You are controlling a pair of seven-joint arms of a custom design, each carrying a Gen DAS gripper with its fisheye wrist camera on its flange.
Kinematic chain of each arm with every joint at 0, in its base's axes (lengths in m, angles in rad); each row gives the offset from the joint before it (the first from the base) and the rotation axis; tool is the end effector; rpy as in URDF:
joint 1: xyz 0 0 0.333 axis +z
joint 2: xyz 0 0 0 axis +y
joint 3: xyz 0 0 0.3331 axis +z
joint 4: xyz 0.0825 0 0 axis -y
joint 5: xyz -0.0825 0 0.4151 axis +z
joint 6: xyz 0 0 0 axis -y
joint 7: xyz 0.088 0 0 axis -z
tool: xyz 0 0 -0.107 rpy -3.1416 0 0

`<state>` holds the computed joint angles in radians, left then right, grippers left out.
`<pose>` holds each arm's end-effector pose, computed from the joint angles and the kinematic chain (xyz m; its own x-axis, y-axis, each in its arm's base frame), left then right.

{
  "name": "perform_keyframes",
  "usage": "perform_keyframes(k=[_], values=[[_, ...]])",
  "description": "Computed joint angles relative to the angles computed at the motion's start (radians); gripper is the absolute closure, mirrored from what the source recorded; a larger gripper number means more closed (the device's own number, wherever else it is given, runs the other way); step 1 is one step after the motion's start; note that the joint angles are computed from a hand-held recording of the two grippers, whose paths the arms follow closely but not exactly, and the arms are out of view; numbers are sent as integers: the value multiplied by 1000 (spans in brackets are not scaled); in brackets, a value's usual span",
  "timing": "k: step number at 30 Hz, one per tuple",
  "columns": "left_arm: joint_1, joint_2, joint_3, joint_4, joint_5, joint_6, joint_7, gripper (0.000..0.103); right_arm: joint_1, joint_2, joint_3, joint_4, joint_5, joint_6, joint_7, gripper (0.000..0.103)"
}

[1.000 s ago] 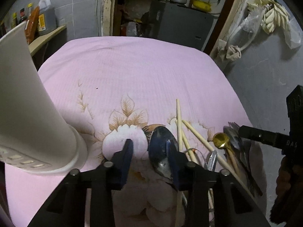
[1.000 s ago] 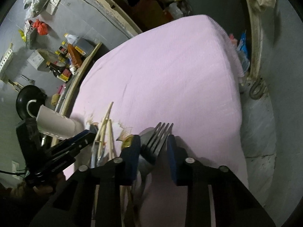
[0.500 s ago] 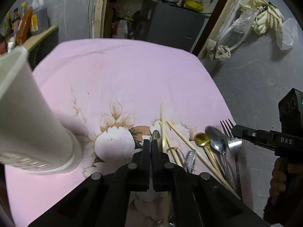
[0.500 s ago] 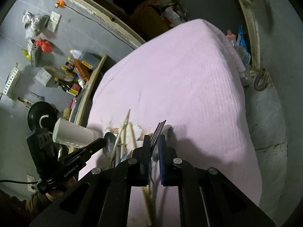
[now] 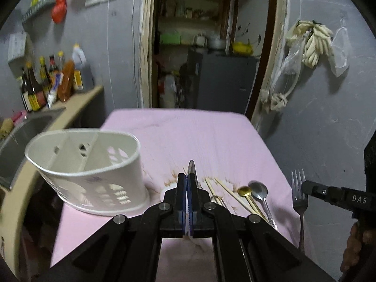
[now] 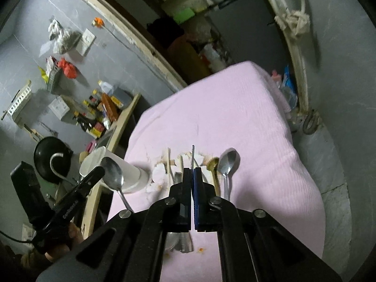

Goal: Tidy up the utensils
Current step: 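Close the right tool on a silver fork while the left tool grasps a silver spoon, then lift the fork and spoon and carry both over the white utensil holder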

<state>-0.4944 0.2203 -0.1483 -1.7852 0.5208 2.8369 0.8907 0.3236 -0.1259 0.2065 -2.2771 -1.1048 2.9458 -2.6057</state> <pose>0.5498 -0.4329 0.5291 -0.3969 -0.9149 0.0736 -0.6116 0.2039 -0.7644 0.4445 0.3314 0.4698 -0.2456 -0.7681 -0.5914 -0.6003 0.5995 -0.5294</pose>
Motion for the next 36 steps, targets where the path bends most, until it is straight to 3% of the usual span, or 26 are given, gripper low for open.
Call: perform_keyframes(k=[7,13,18,22,27,36], values=[[60,-90,1,-71,0,110,15,101,26,-28,54,92,-114,-167,108,101],[136,-141,9,-94,-34,180,29,101,83,80,38,294,-238,-216,113,101],[178,-144,72,-32,228,200,-216,101,148,233,-17,536,-425,-195,179,101],[207,-99,120,71,458,177,-432,101,200,377,-65,741,-471,-171,159,101],[220,-23,153,179,634,153,-564,101,236,539,-115,928,-407,-127,129,101],[184,65,186,218,686,140,-543,101,278,680,-168,1004,-192,-101,-1,101]])
